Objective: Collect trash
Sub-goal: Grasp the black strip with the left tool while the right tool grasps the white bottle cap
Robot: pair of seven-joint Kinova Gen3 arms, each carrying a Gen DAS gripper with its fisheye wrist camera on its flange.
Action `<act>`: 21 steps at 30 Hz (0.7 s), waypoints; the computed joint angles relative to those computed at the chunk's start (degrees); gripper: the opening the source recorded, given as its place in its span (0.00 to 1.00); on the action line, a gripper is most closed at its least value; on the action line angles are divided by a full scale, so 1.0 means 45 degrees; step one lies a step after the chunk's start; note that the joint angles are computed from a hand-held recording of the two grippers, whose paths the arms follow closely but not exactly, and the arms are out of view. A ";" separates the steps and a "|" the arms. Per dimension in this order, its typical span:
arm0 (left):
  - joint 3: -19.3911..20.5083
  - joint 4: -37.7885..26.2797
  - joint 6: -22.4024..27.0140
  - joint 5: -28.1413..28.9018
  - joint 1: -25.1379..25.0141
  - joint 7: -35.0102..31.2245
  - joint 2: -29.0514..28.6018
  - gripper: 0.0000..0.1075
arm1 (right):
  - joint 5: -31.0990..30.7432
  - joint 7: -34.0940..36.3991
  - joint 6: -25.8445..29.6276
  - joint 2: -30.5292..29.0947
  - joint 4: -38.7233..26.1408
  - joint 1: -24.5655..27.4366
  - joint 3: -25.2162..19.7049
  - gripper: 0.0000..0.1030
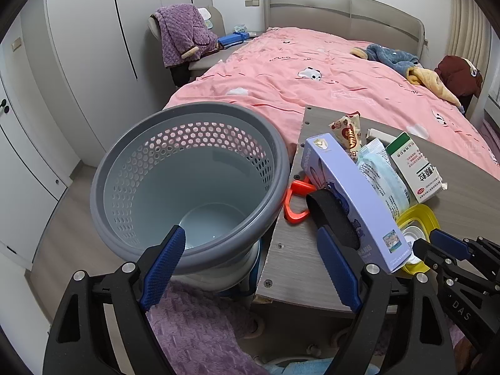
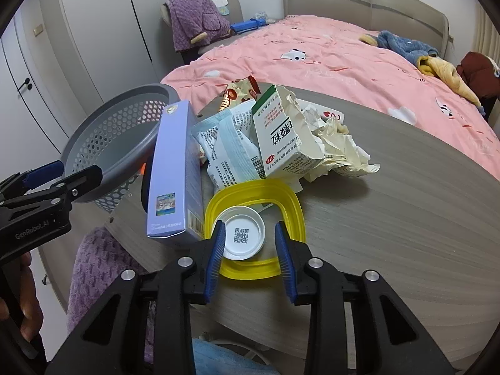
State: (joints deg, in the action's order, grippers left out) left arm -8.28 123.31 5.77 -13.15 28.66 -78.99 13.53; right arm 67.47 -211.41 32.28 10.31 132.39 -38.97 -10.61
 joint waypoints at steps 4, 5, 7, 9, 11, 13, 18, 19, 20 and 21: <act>-0.0065 -0.0010 -0.0012 -0.0007 0.0024 -0.0021 0.0034 0.77 | 0.0043 0.0050 -0.0444 0.0130 0.0026 0.0208 0.0151 0.20; -0.0094 -0.0014 -0.0007 -0.0004 0.0047 -0.0010 0.0049 0.77 | 0.0080 0.0041 -0.0534 0.0169 0.0045 0.0237 0.0188 0.14; -0.0037 -0.0029 0.0012 0.0030 -0.0018 -0.0032 0.0083 0.77 | 0.0195 -0.0111 -0.0593 0.0195 0.0095 0.0295 0.0121 0.07; -0.0037 -0.0034 0.0022 0.0035 -0.0004 -0.0033 0.0100 0.77 | 0.0708 -0.0673 -0.0780 0.0110 0.0291 0.0172 0.0263 0.06; -0.0108 -0.0040 0.0005 0.0009 0.0084 -0.0020 0.0129 0.77 | 0.0921 -0.0921 -0.0720 0.0031 0.0384 0.0188 0.0196 0.05; 0.0001 -0.0035 0.0029 0.0047 0.0027 -0.0056 0.0142 0.77 | 0.1169 -0.1295 -0.0592 -0.0077 0.0499 0.0194 0.0106 0.05; 0.0663 -0.0037 0.0155 0.0296 -0.0486 -0.0292 0.0155 0.77 | 0.1862 -0.2407 -0.0491 -0.0575 0.1007 0.0401 -0.0230 0.05; 0.0844 -0.0037 0.0181 0.0366 -0.0607 -0.0360 0.0147 0.77 | 0.1867 -0.2491 -0.0442 -0.0682 0.1078 0.0433 -0.0316 0.05; 0.0919 -0.0029 0.0184 0.0404 -0.0617 -0.0386 0.0137 0.77 | 0.1850 -0.2571 -0.0331 -0.0804 0.1151 0.0428 -0.0417 0.05; 0.0960 -0.0007 0.0161 0.0428 -0.0608 -0.0396 0.0133 0.77 | 0.1788 -0.2609 -0.0205 -0.0926 0.1211 0.0412 -0.0520 0.05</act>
